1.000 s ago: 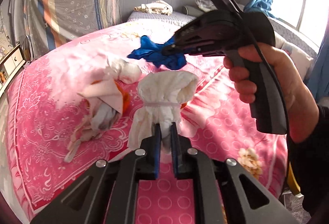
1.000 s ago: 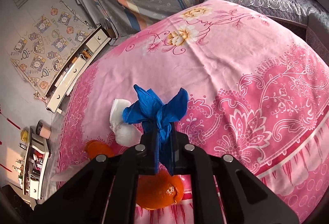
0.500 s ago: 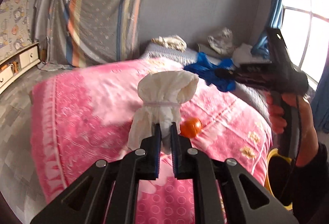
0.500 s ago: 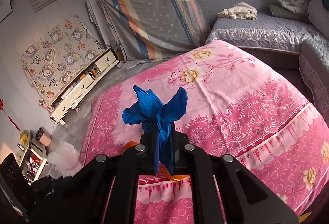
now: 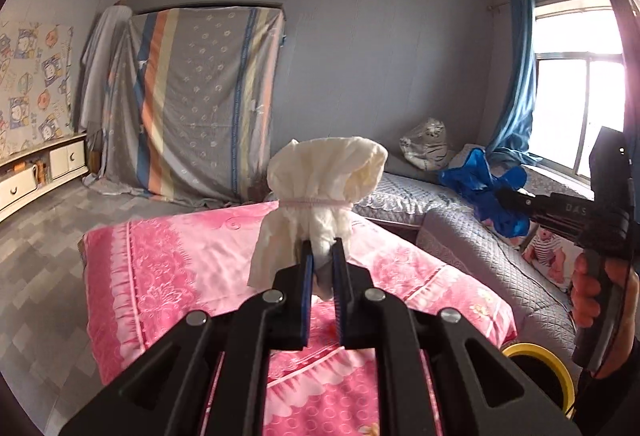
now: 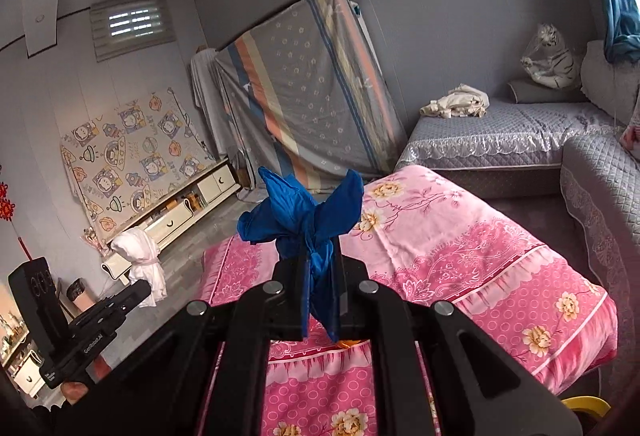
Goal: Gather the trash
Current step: 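Lift the glove and tissue bundle and carry them over the bin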
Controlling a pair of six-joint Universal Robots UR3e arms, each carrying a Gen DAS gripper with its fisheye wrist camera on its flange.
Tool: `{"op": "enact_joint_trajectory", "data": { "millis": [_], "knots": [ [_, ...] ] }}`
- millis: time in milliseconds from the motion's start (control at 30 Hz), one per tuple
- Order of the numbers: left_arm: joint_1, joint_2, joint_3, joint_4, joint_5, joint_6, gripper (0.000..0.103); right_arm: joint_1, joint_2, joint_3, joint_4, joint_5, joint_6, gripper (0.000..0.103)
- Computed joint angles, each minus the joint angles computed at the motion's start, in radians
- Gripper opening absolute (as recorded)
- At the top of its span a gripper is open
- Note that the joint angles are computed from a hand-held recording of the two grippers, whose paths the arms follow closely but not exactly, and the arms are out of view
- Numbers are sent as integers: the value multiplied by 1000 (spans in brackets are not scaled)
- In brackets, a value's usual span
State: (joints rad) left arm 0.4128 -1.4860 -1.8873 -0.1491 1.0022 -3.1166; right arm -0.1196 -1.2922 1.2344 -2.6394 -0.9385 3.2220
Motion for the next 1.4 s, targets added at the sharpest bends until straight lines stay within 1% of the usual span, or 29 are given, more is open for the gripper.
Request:
{"op": "enact_joint_trajectory", "data": {
  "millis": [100,333,433,533,600,667,767,800,833,900,1000,1033,1067,1133,1167,1233,1267,1333,1367,1400],
  "knots": [
    [-55,-4,21,2,7,-2,8,-62,-137,166,-69,1,-3,7],
    [-217,-43,88,6,35,-16,8,-244,-446,500,-135,50,-20,7],
    [-289,-80,128,5,42,-17,8,-352,-578,623,-121,105,-38,7],
    [-363,-122,160,18,59,-11,9,-455,-702,733,-101,132,-62,7],
    [-414,-152,183,23,71,-8,9,-552,-795,804,-55,184,-89,7],
    [-464,-188,214,20,79,-4,9,-662,-898,872,9,235,-120,7],
    [-544,-255,268,4,99,6,9,-802,-1032,961,99,284,-177,7],
    [-566,-279,286,-9,99,13,9,-866,-1093,991,164,316,-212,7],
    [-586,-303,305,-25,95,16,9,-966,-1184,1012,305,381,-289,7],
    [-629,-345,337,-47,101,22,9,-1107,-1315,1036,554,447,-434,7],
    [-680,-410,375,-56,126,38,9,-1222,-1421,1078,752,454,-558,7],
    [-692,-430,391,-68,130,42,9,-1240,-1442,1100,776,443,-577,7],
    [-706,-451,410,-84,135,45,9,-1226,-1422,1133,717,422,-553,7],
    [-731,-491,448,-107,149,54,9,-1256,-1444,1173,756,404,-585,7],
    [-748,-515,466,-111,168,59,9,-1264,-1455,1198,751,390,-586,7],
    [-770,-551,498,-131,185,64,9,-1237,-1436,1263,645,334,-536,7],
    [-779,-570,515,-148,192,66,9,-1252,-1431,1284,664,328,-558,7],
    [-799,-608,549,-176,209,76,9,-1241,-1397,1322,630,301,-552,7],
    [-805,-623,562,-188,213,80,9,-1227,-1368,1347,572,284,-533,7],
    [-810,-641,580,-204,217,85,9,-1195,-1309,1373,473,252,-496,7]
  ]
}}
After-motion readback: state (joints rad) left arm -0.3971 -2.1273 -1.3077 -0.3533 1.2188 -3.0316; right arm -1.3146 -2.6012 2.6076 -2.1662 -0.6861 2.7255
